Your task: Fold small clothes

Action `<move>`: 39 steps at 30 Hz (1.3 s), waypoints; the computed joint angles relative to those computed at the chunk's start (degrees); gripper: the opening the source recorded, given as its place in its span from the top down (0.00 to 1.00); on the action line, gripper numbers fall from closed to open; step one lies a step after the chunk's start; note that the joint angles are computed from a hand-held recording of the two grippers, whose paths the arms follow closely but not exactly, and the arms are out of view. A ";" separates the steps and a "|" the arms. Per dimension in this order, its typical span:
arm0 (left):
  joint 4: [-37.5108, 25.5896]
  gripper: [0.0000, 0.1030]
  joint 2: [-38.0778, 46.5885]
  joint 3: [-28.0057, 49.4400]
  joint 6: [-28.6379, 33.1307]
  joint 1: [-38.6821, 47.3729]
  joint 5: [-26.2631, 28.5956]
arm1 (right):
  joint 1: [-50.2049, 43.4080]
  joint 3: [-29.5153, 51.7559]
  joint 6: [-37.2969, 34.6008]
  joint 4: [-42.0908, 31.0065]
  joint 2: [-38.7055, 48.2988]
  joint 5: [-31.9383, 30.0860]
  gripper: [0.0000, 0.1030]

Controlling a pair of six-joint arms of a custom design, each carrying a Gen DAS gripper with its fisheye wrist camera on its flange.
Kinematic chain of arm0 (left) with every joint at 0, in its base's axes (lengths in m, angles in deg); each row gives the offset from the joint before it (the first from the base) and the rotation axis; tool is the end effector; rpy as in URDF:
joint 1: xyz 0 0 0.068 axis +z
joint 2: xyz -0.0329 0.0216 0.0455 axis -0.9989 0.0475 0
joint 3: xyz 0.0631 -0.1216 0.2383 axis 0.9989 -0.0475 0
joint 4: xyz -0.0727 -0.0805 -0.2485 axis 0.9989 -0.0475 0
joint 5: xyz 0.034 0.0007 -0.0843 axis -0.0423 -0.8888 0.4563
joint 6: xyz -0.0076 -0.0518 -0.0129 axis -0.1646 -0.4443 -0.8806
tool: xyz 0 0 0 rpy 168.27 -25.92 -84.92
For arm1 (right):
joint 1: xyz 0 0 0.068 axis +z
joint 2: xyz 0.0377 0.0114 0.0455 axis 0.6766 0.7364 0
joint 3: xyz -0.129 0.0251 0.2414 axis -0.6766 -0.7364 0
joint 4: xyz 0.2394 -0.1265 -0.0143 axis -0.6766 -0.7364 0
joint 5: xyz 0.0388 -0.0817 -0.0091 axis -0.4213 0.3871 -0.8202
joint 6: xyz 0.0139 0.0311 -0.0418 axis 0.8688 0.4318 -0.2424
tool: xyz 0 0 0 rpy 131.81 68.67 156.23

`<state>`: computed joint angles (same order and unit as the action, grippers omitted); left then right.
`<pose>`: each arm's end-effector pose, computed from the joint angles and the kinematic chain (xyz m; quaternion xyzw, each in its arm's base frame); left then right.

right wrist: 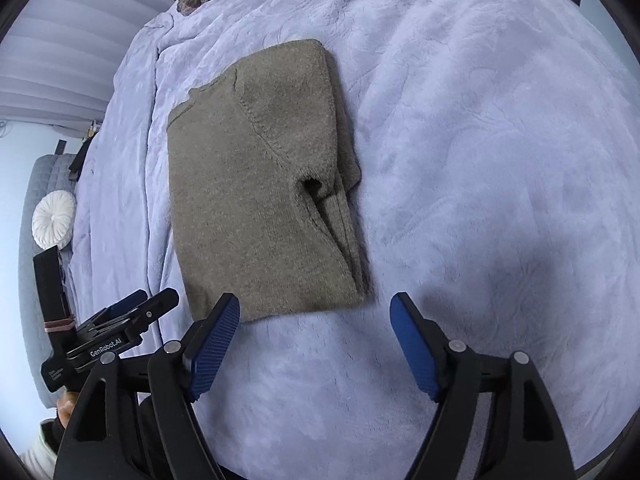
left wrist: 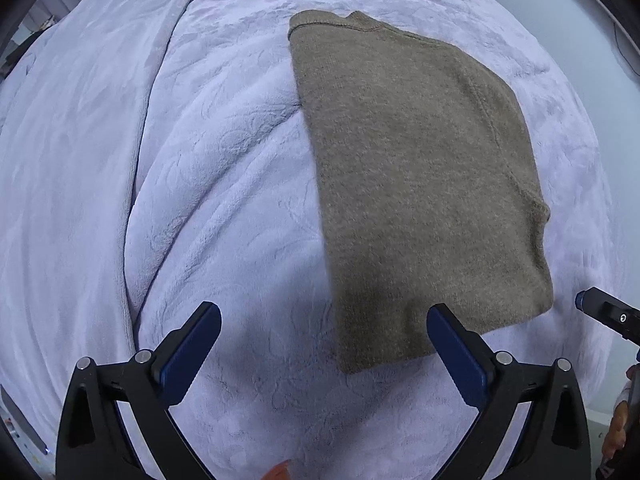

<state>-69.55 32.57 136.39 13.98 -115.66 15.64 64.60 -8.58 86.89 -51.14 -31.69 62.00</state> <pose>0.2823 -0.1578 0.2476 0.3056 0.9480 -0.0748 0.0489 0.0867 0.0371 0.2522 0.3961 0.8875 0.1867 0.1433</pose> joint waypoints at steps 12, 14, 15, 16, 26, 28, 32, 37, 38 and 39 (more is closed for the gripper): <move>0.27 0.00 18.48 16.55 -0.60 7.59 14.99 | -40.17 -4.96 -38.98 18.35 17.46 -22.15 0.22; 0.99 0.00 20.58 18.58 -0.16 6.79 16.95 | -42.70 -5.22 -41.17 20.57 20.11 -24.27 0.22; 0.87 0.00 22.09 19.92 0.23 6.23 18.05 | -43.84 -5.51 -41.95 21.67 21.24 -25.54 0.22; 0.86 0.00 23.67 21.04 0.58 5.62 19.23 | -45.47 -6.00 -42.99 23.29 22.93 -27.68 0.22; 1.38 0.00 31.32 23.40 0.71 0.66 26.76 | -44.53 -9.62 -41.27 42.62 36.81 -37.55 0.17; 1.12 0.00 31.78 23.95 -0.07 1.05 28.01 | -43.78 -11.41 -36.62 48.36 37.32 -38.13 0.17; 1.94 0.28 29.82 22.64 0.19 1.49 27.55 | -44.25 -14.95 -28.20 56.53 36.32 -42.60 0.44; 0.88 0.53 27.07 21.70 0.37 3.81 31.03 | -42.66 -18.32 -20.43 60.89 29.07 -44.31 0.69; 0.80 0.54 26.06 21.21 0.73 3.98 31.19 | -41.97 -18.26 -19.42 60.81 27.94 -44.08 0.69; 0.44 0.54 25.23 20.87 1.35 4.26 31.36 | -40.92 -18.36 -17.70 61.20 26.53 -43.70 0.69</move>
